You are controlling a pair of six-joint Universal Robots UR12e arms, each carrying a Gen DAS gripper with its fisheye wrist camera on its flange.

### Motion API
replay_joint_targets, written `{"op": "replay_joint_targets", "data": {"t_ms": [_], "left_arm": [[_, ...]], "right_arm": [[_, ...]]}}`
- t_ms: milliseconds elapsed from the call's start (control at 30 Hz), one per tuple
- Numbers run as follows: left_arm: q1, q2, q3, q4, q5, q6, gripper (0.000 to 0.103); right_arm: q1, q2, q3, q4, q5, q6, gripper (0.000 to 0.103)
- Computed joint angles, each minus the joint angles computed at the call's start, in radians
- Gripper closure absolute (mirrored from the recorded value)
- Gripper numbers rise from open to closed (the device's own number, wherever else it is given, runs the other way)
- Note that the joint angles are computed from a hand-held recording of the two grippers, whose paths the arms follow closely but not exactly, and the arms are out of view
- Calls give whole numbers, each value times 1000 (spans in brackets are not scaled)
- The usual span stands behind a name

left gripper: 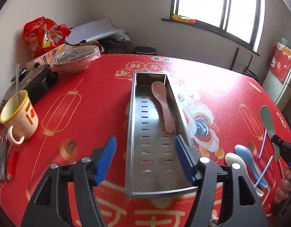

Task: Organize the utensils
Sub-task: 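Lower the pink spoon into the steel tray and open the left tool, then carry the teal spoon to the steel tray and release it with the right tool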

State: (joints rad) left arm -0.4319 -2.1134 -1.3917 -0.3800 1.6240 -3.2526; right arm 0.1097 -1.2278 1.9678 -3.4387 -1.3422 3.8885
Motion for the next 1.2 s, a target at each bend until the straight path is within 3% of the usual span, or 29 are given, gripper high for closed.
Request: {"op": "replay_joint_targets", "data": {"t_ms": [67,233,367,567,767,1033,1200], "left_arm": [[3,20,-50,59,14,1,19],[4,45,-125,150,68,0,10],[8,45,-146,188,89,-18,9],[4,29,-143,254,146,24,7],[16,29,-158,306,119,-6,7],[19,31,-165,315,133,-43,6],[18,31,-160,300,140,-45,6]], "right_arm": [[8,-7,-12,58,-21,-21,96],[23,-14,-53,151,-37,-54,96],[37,-11,-96,160,-45,-61,96],[66,11,-177,212,-50,-66,96],[87,53,-252,313,-18,-50,96],[105,99,-329,393,46,-2,96],[118,119,-384,431,28,-4,96]]}}
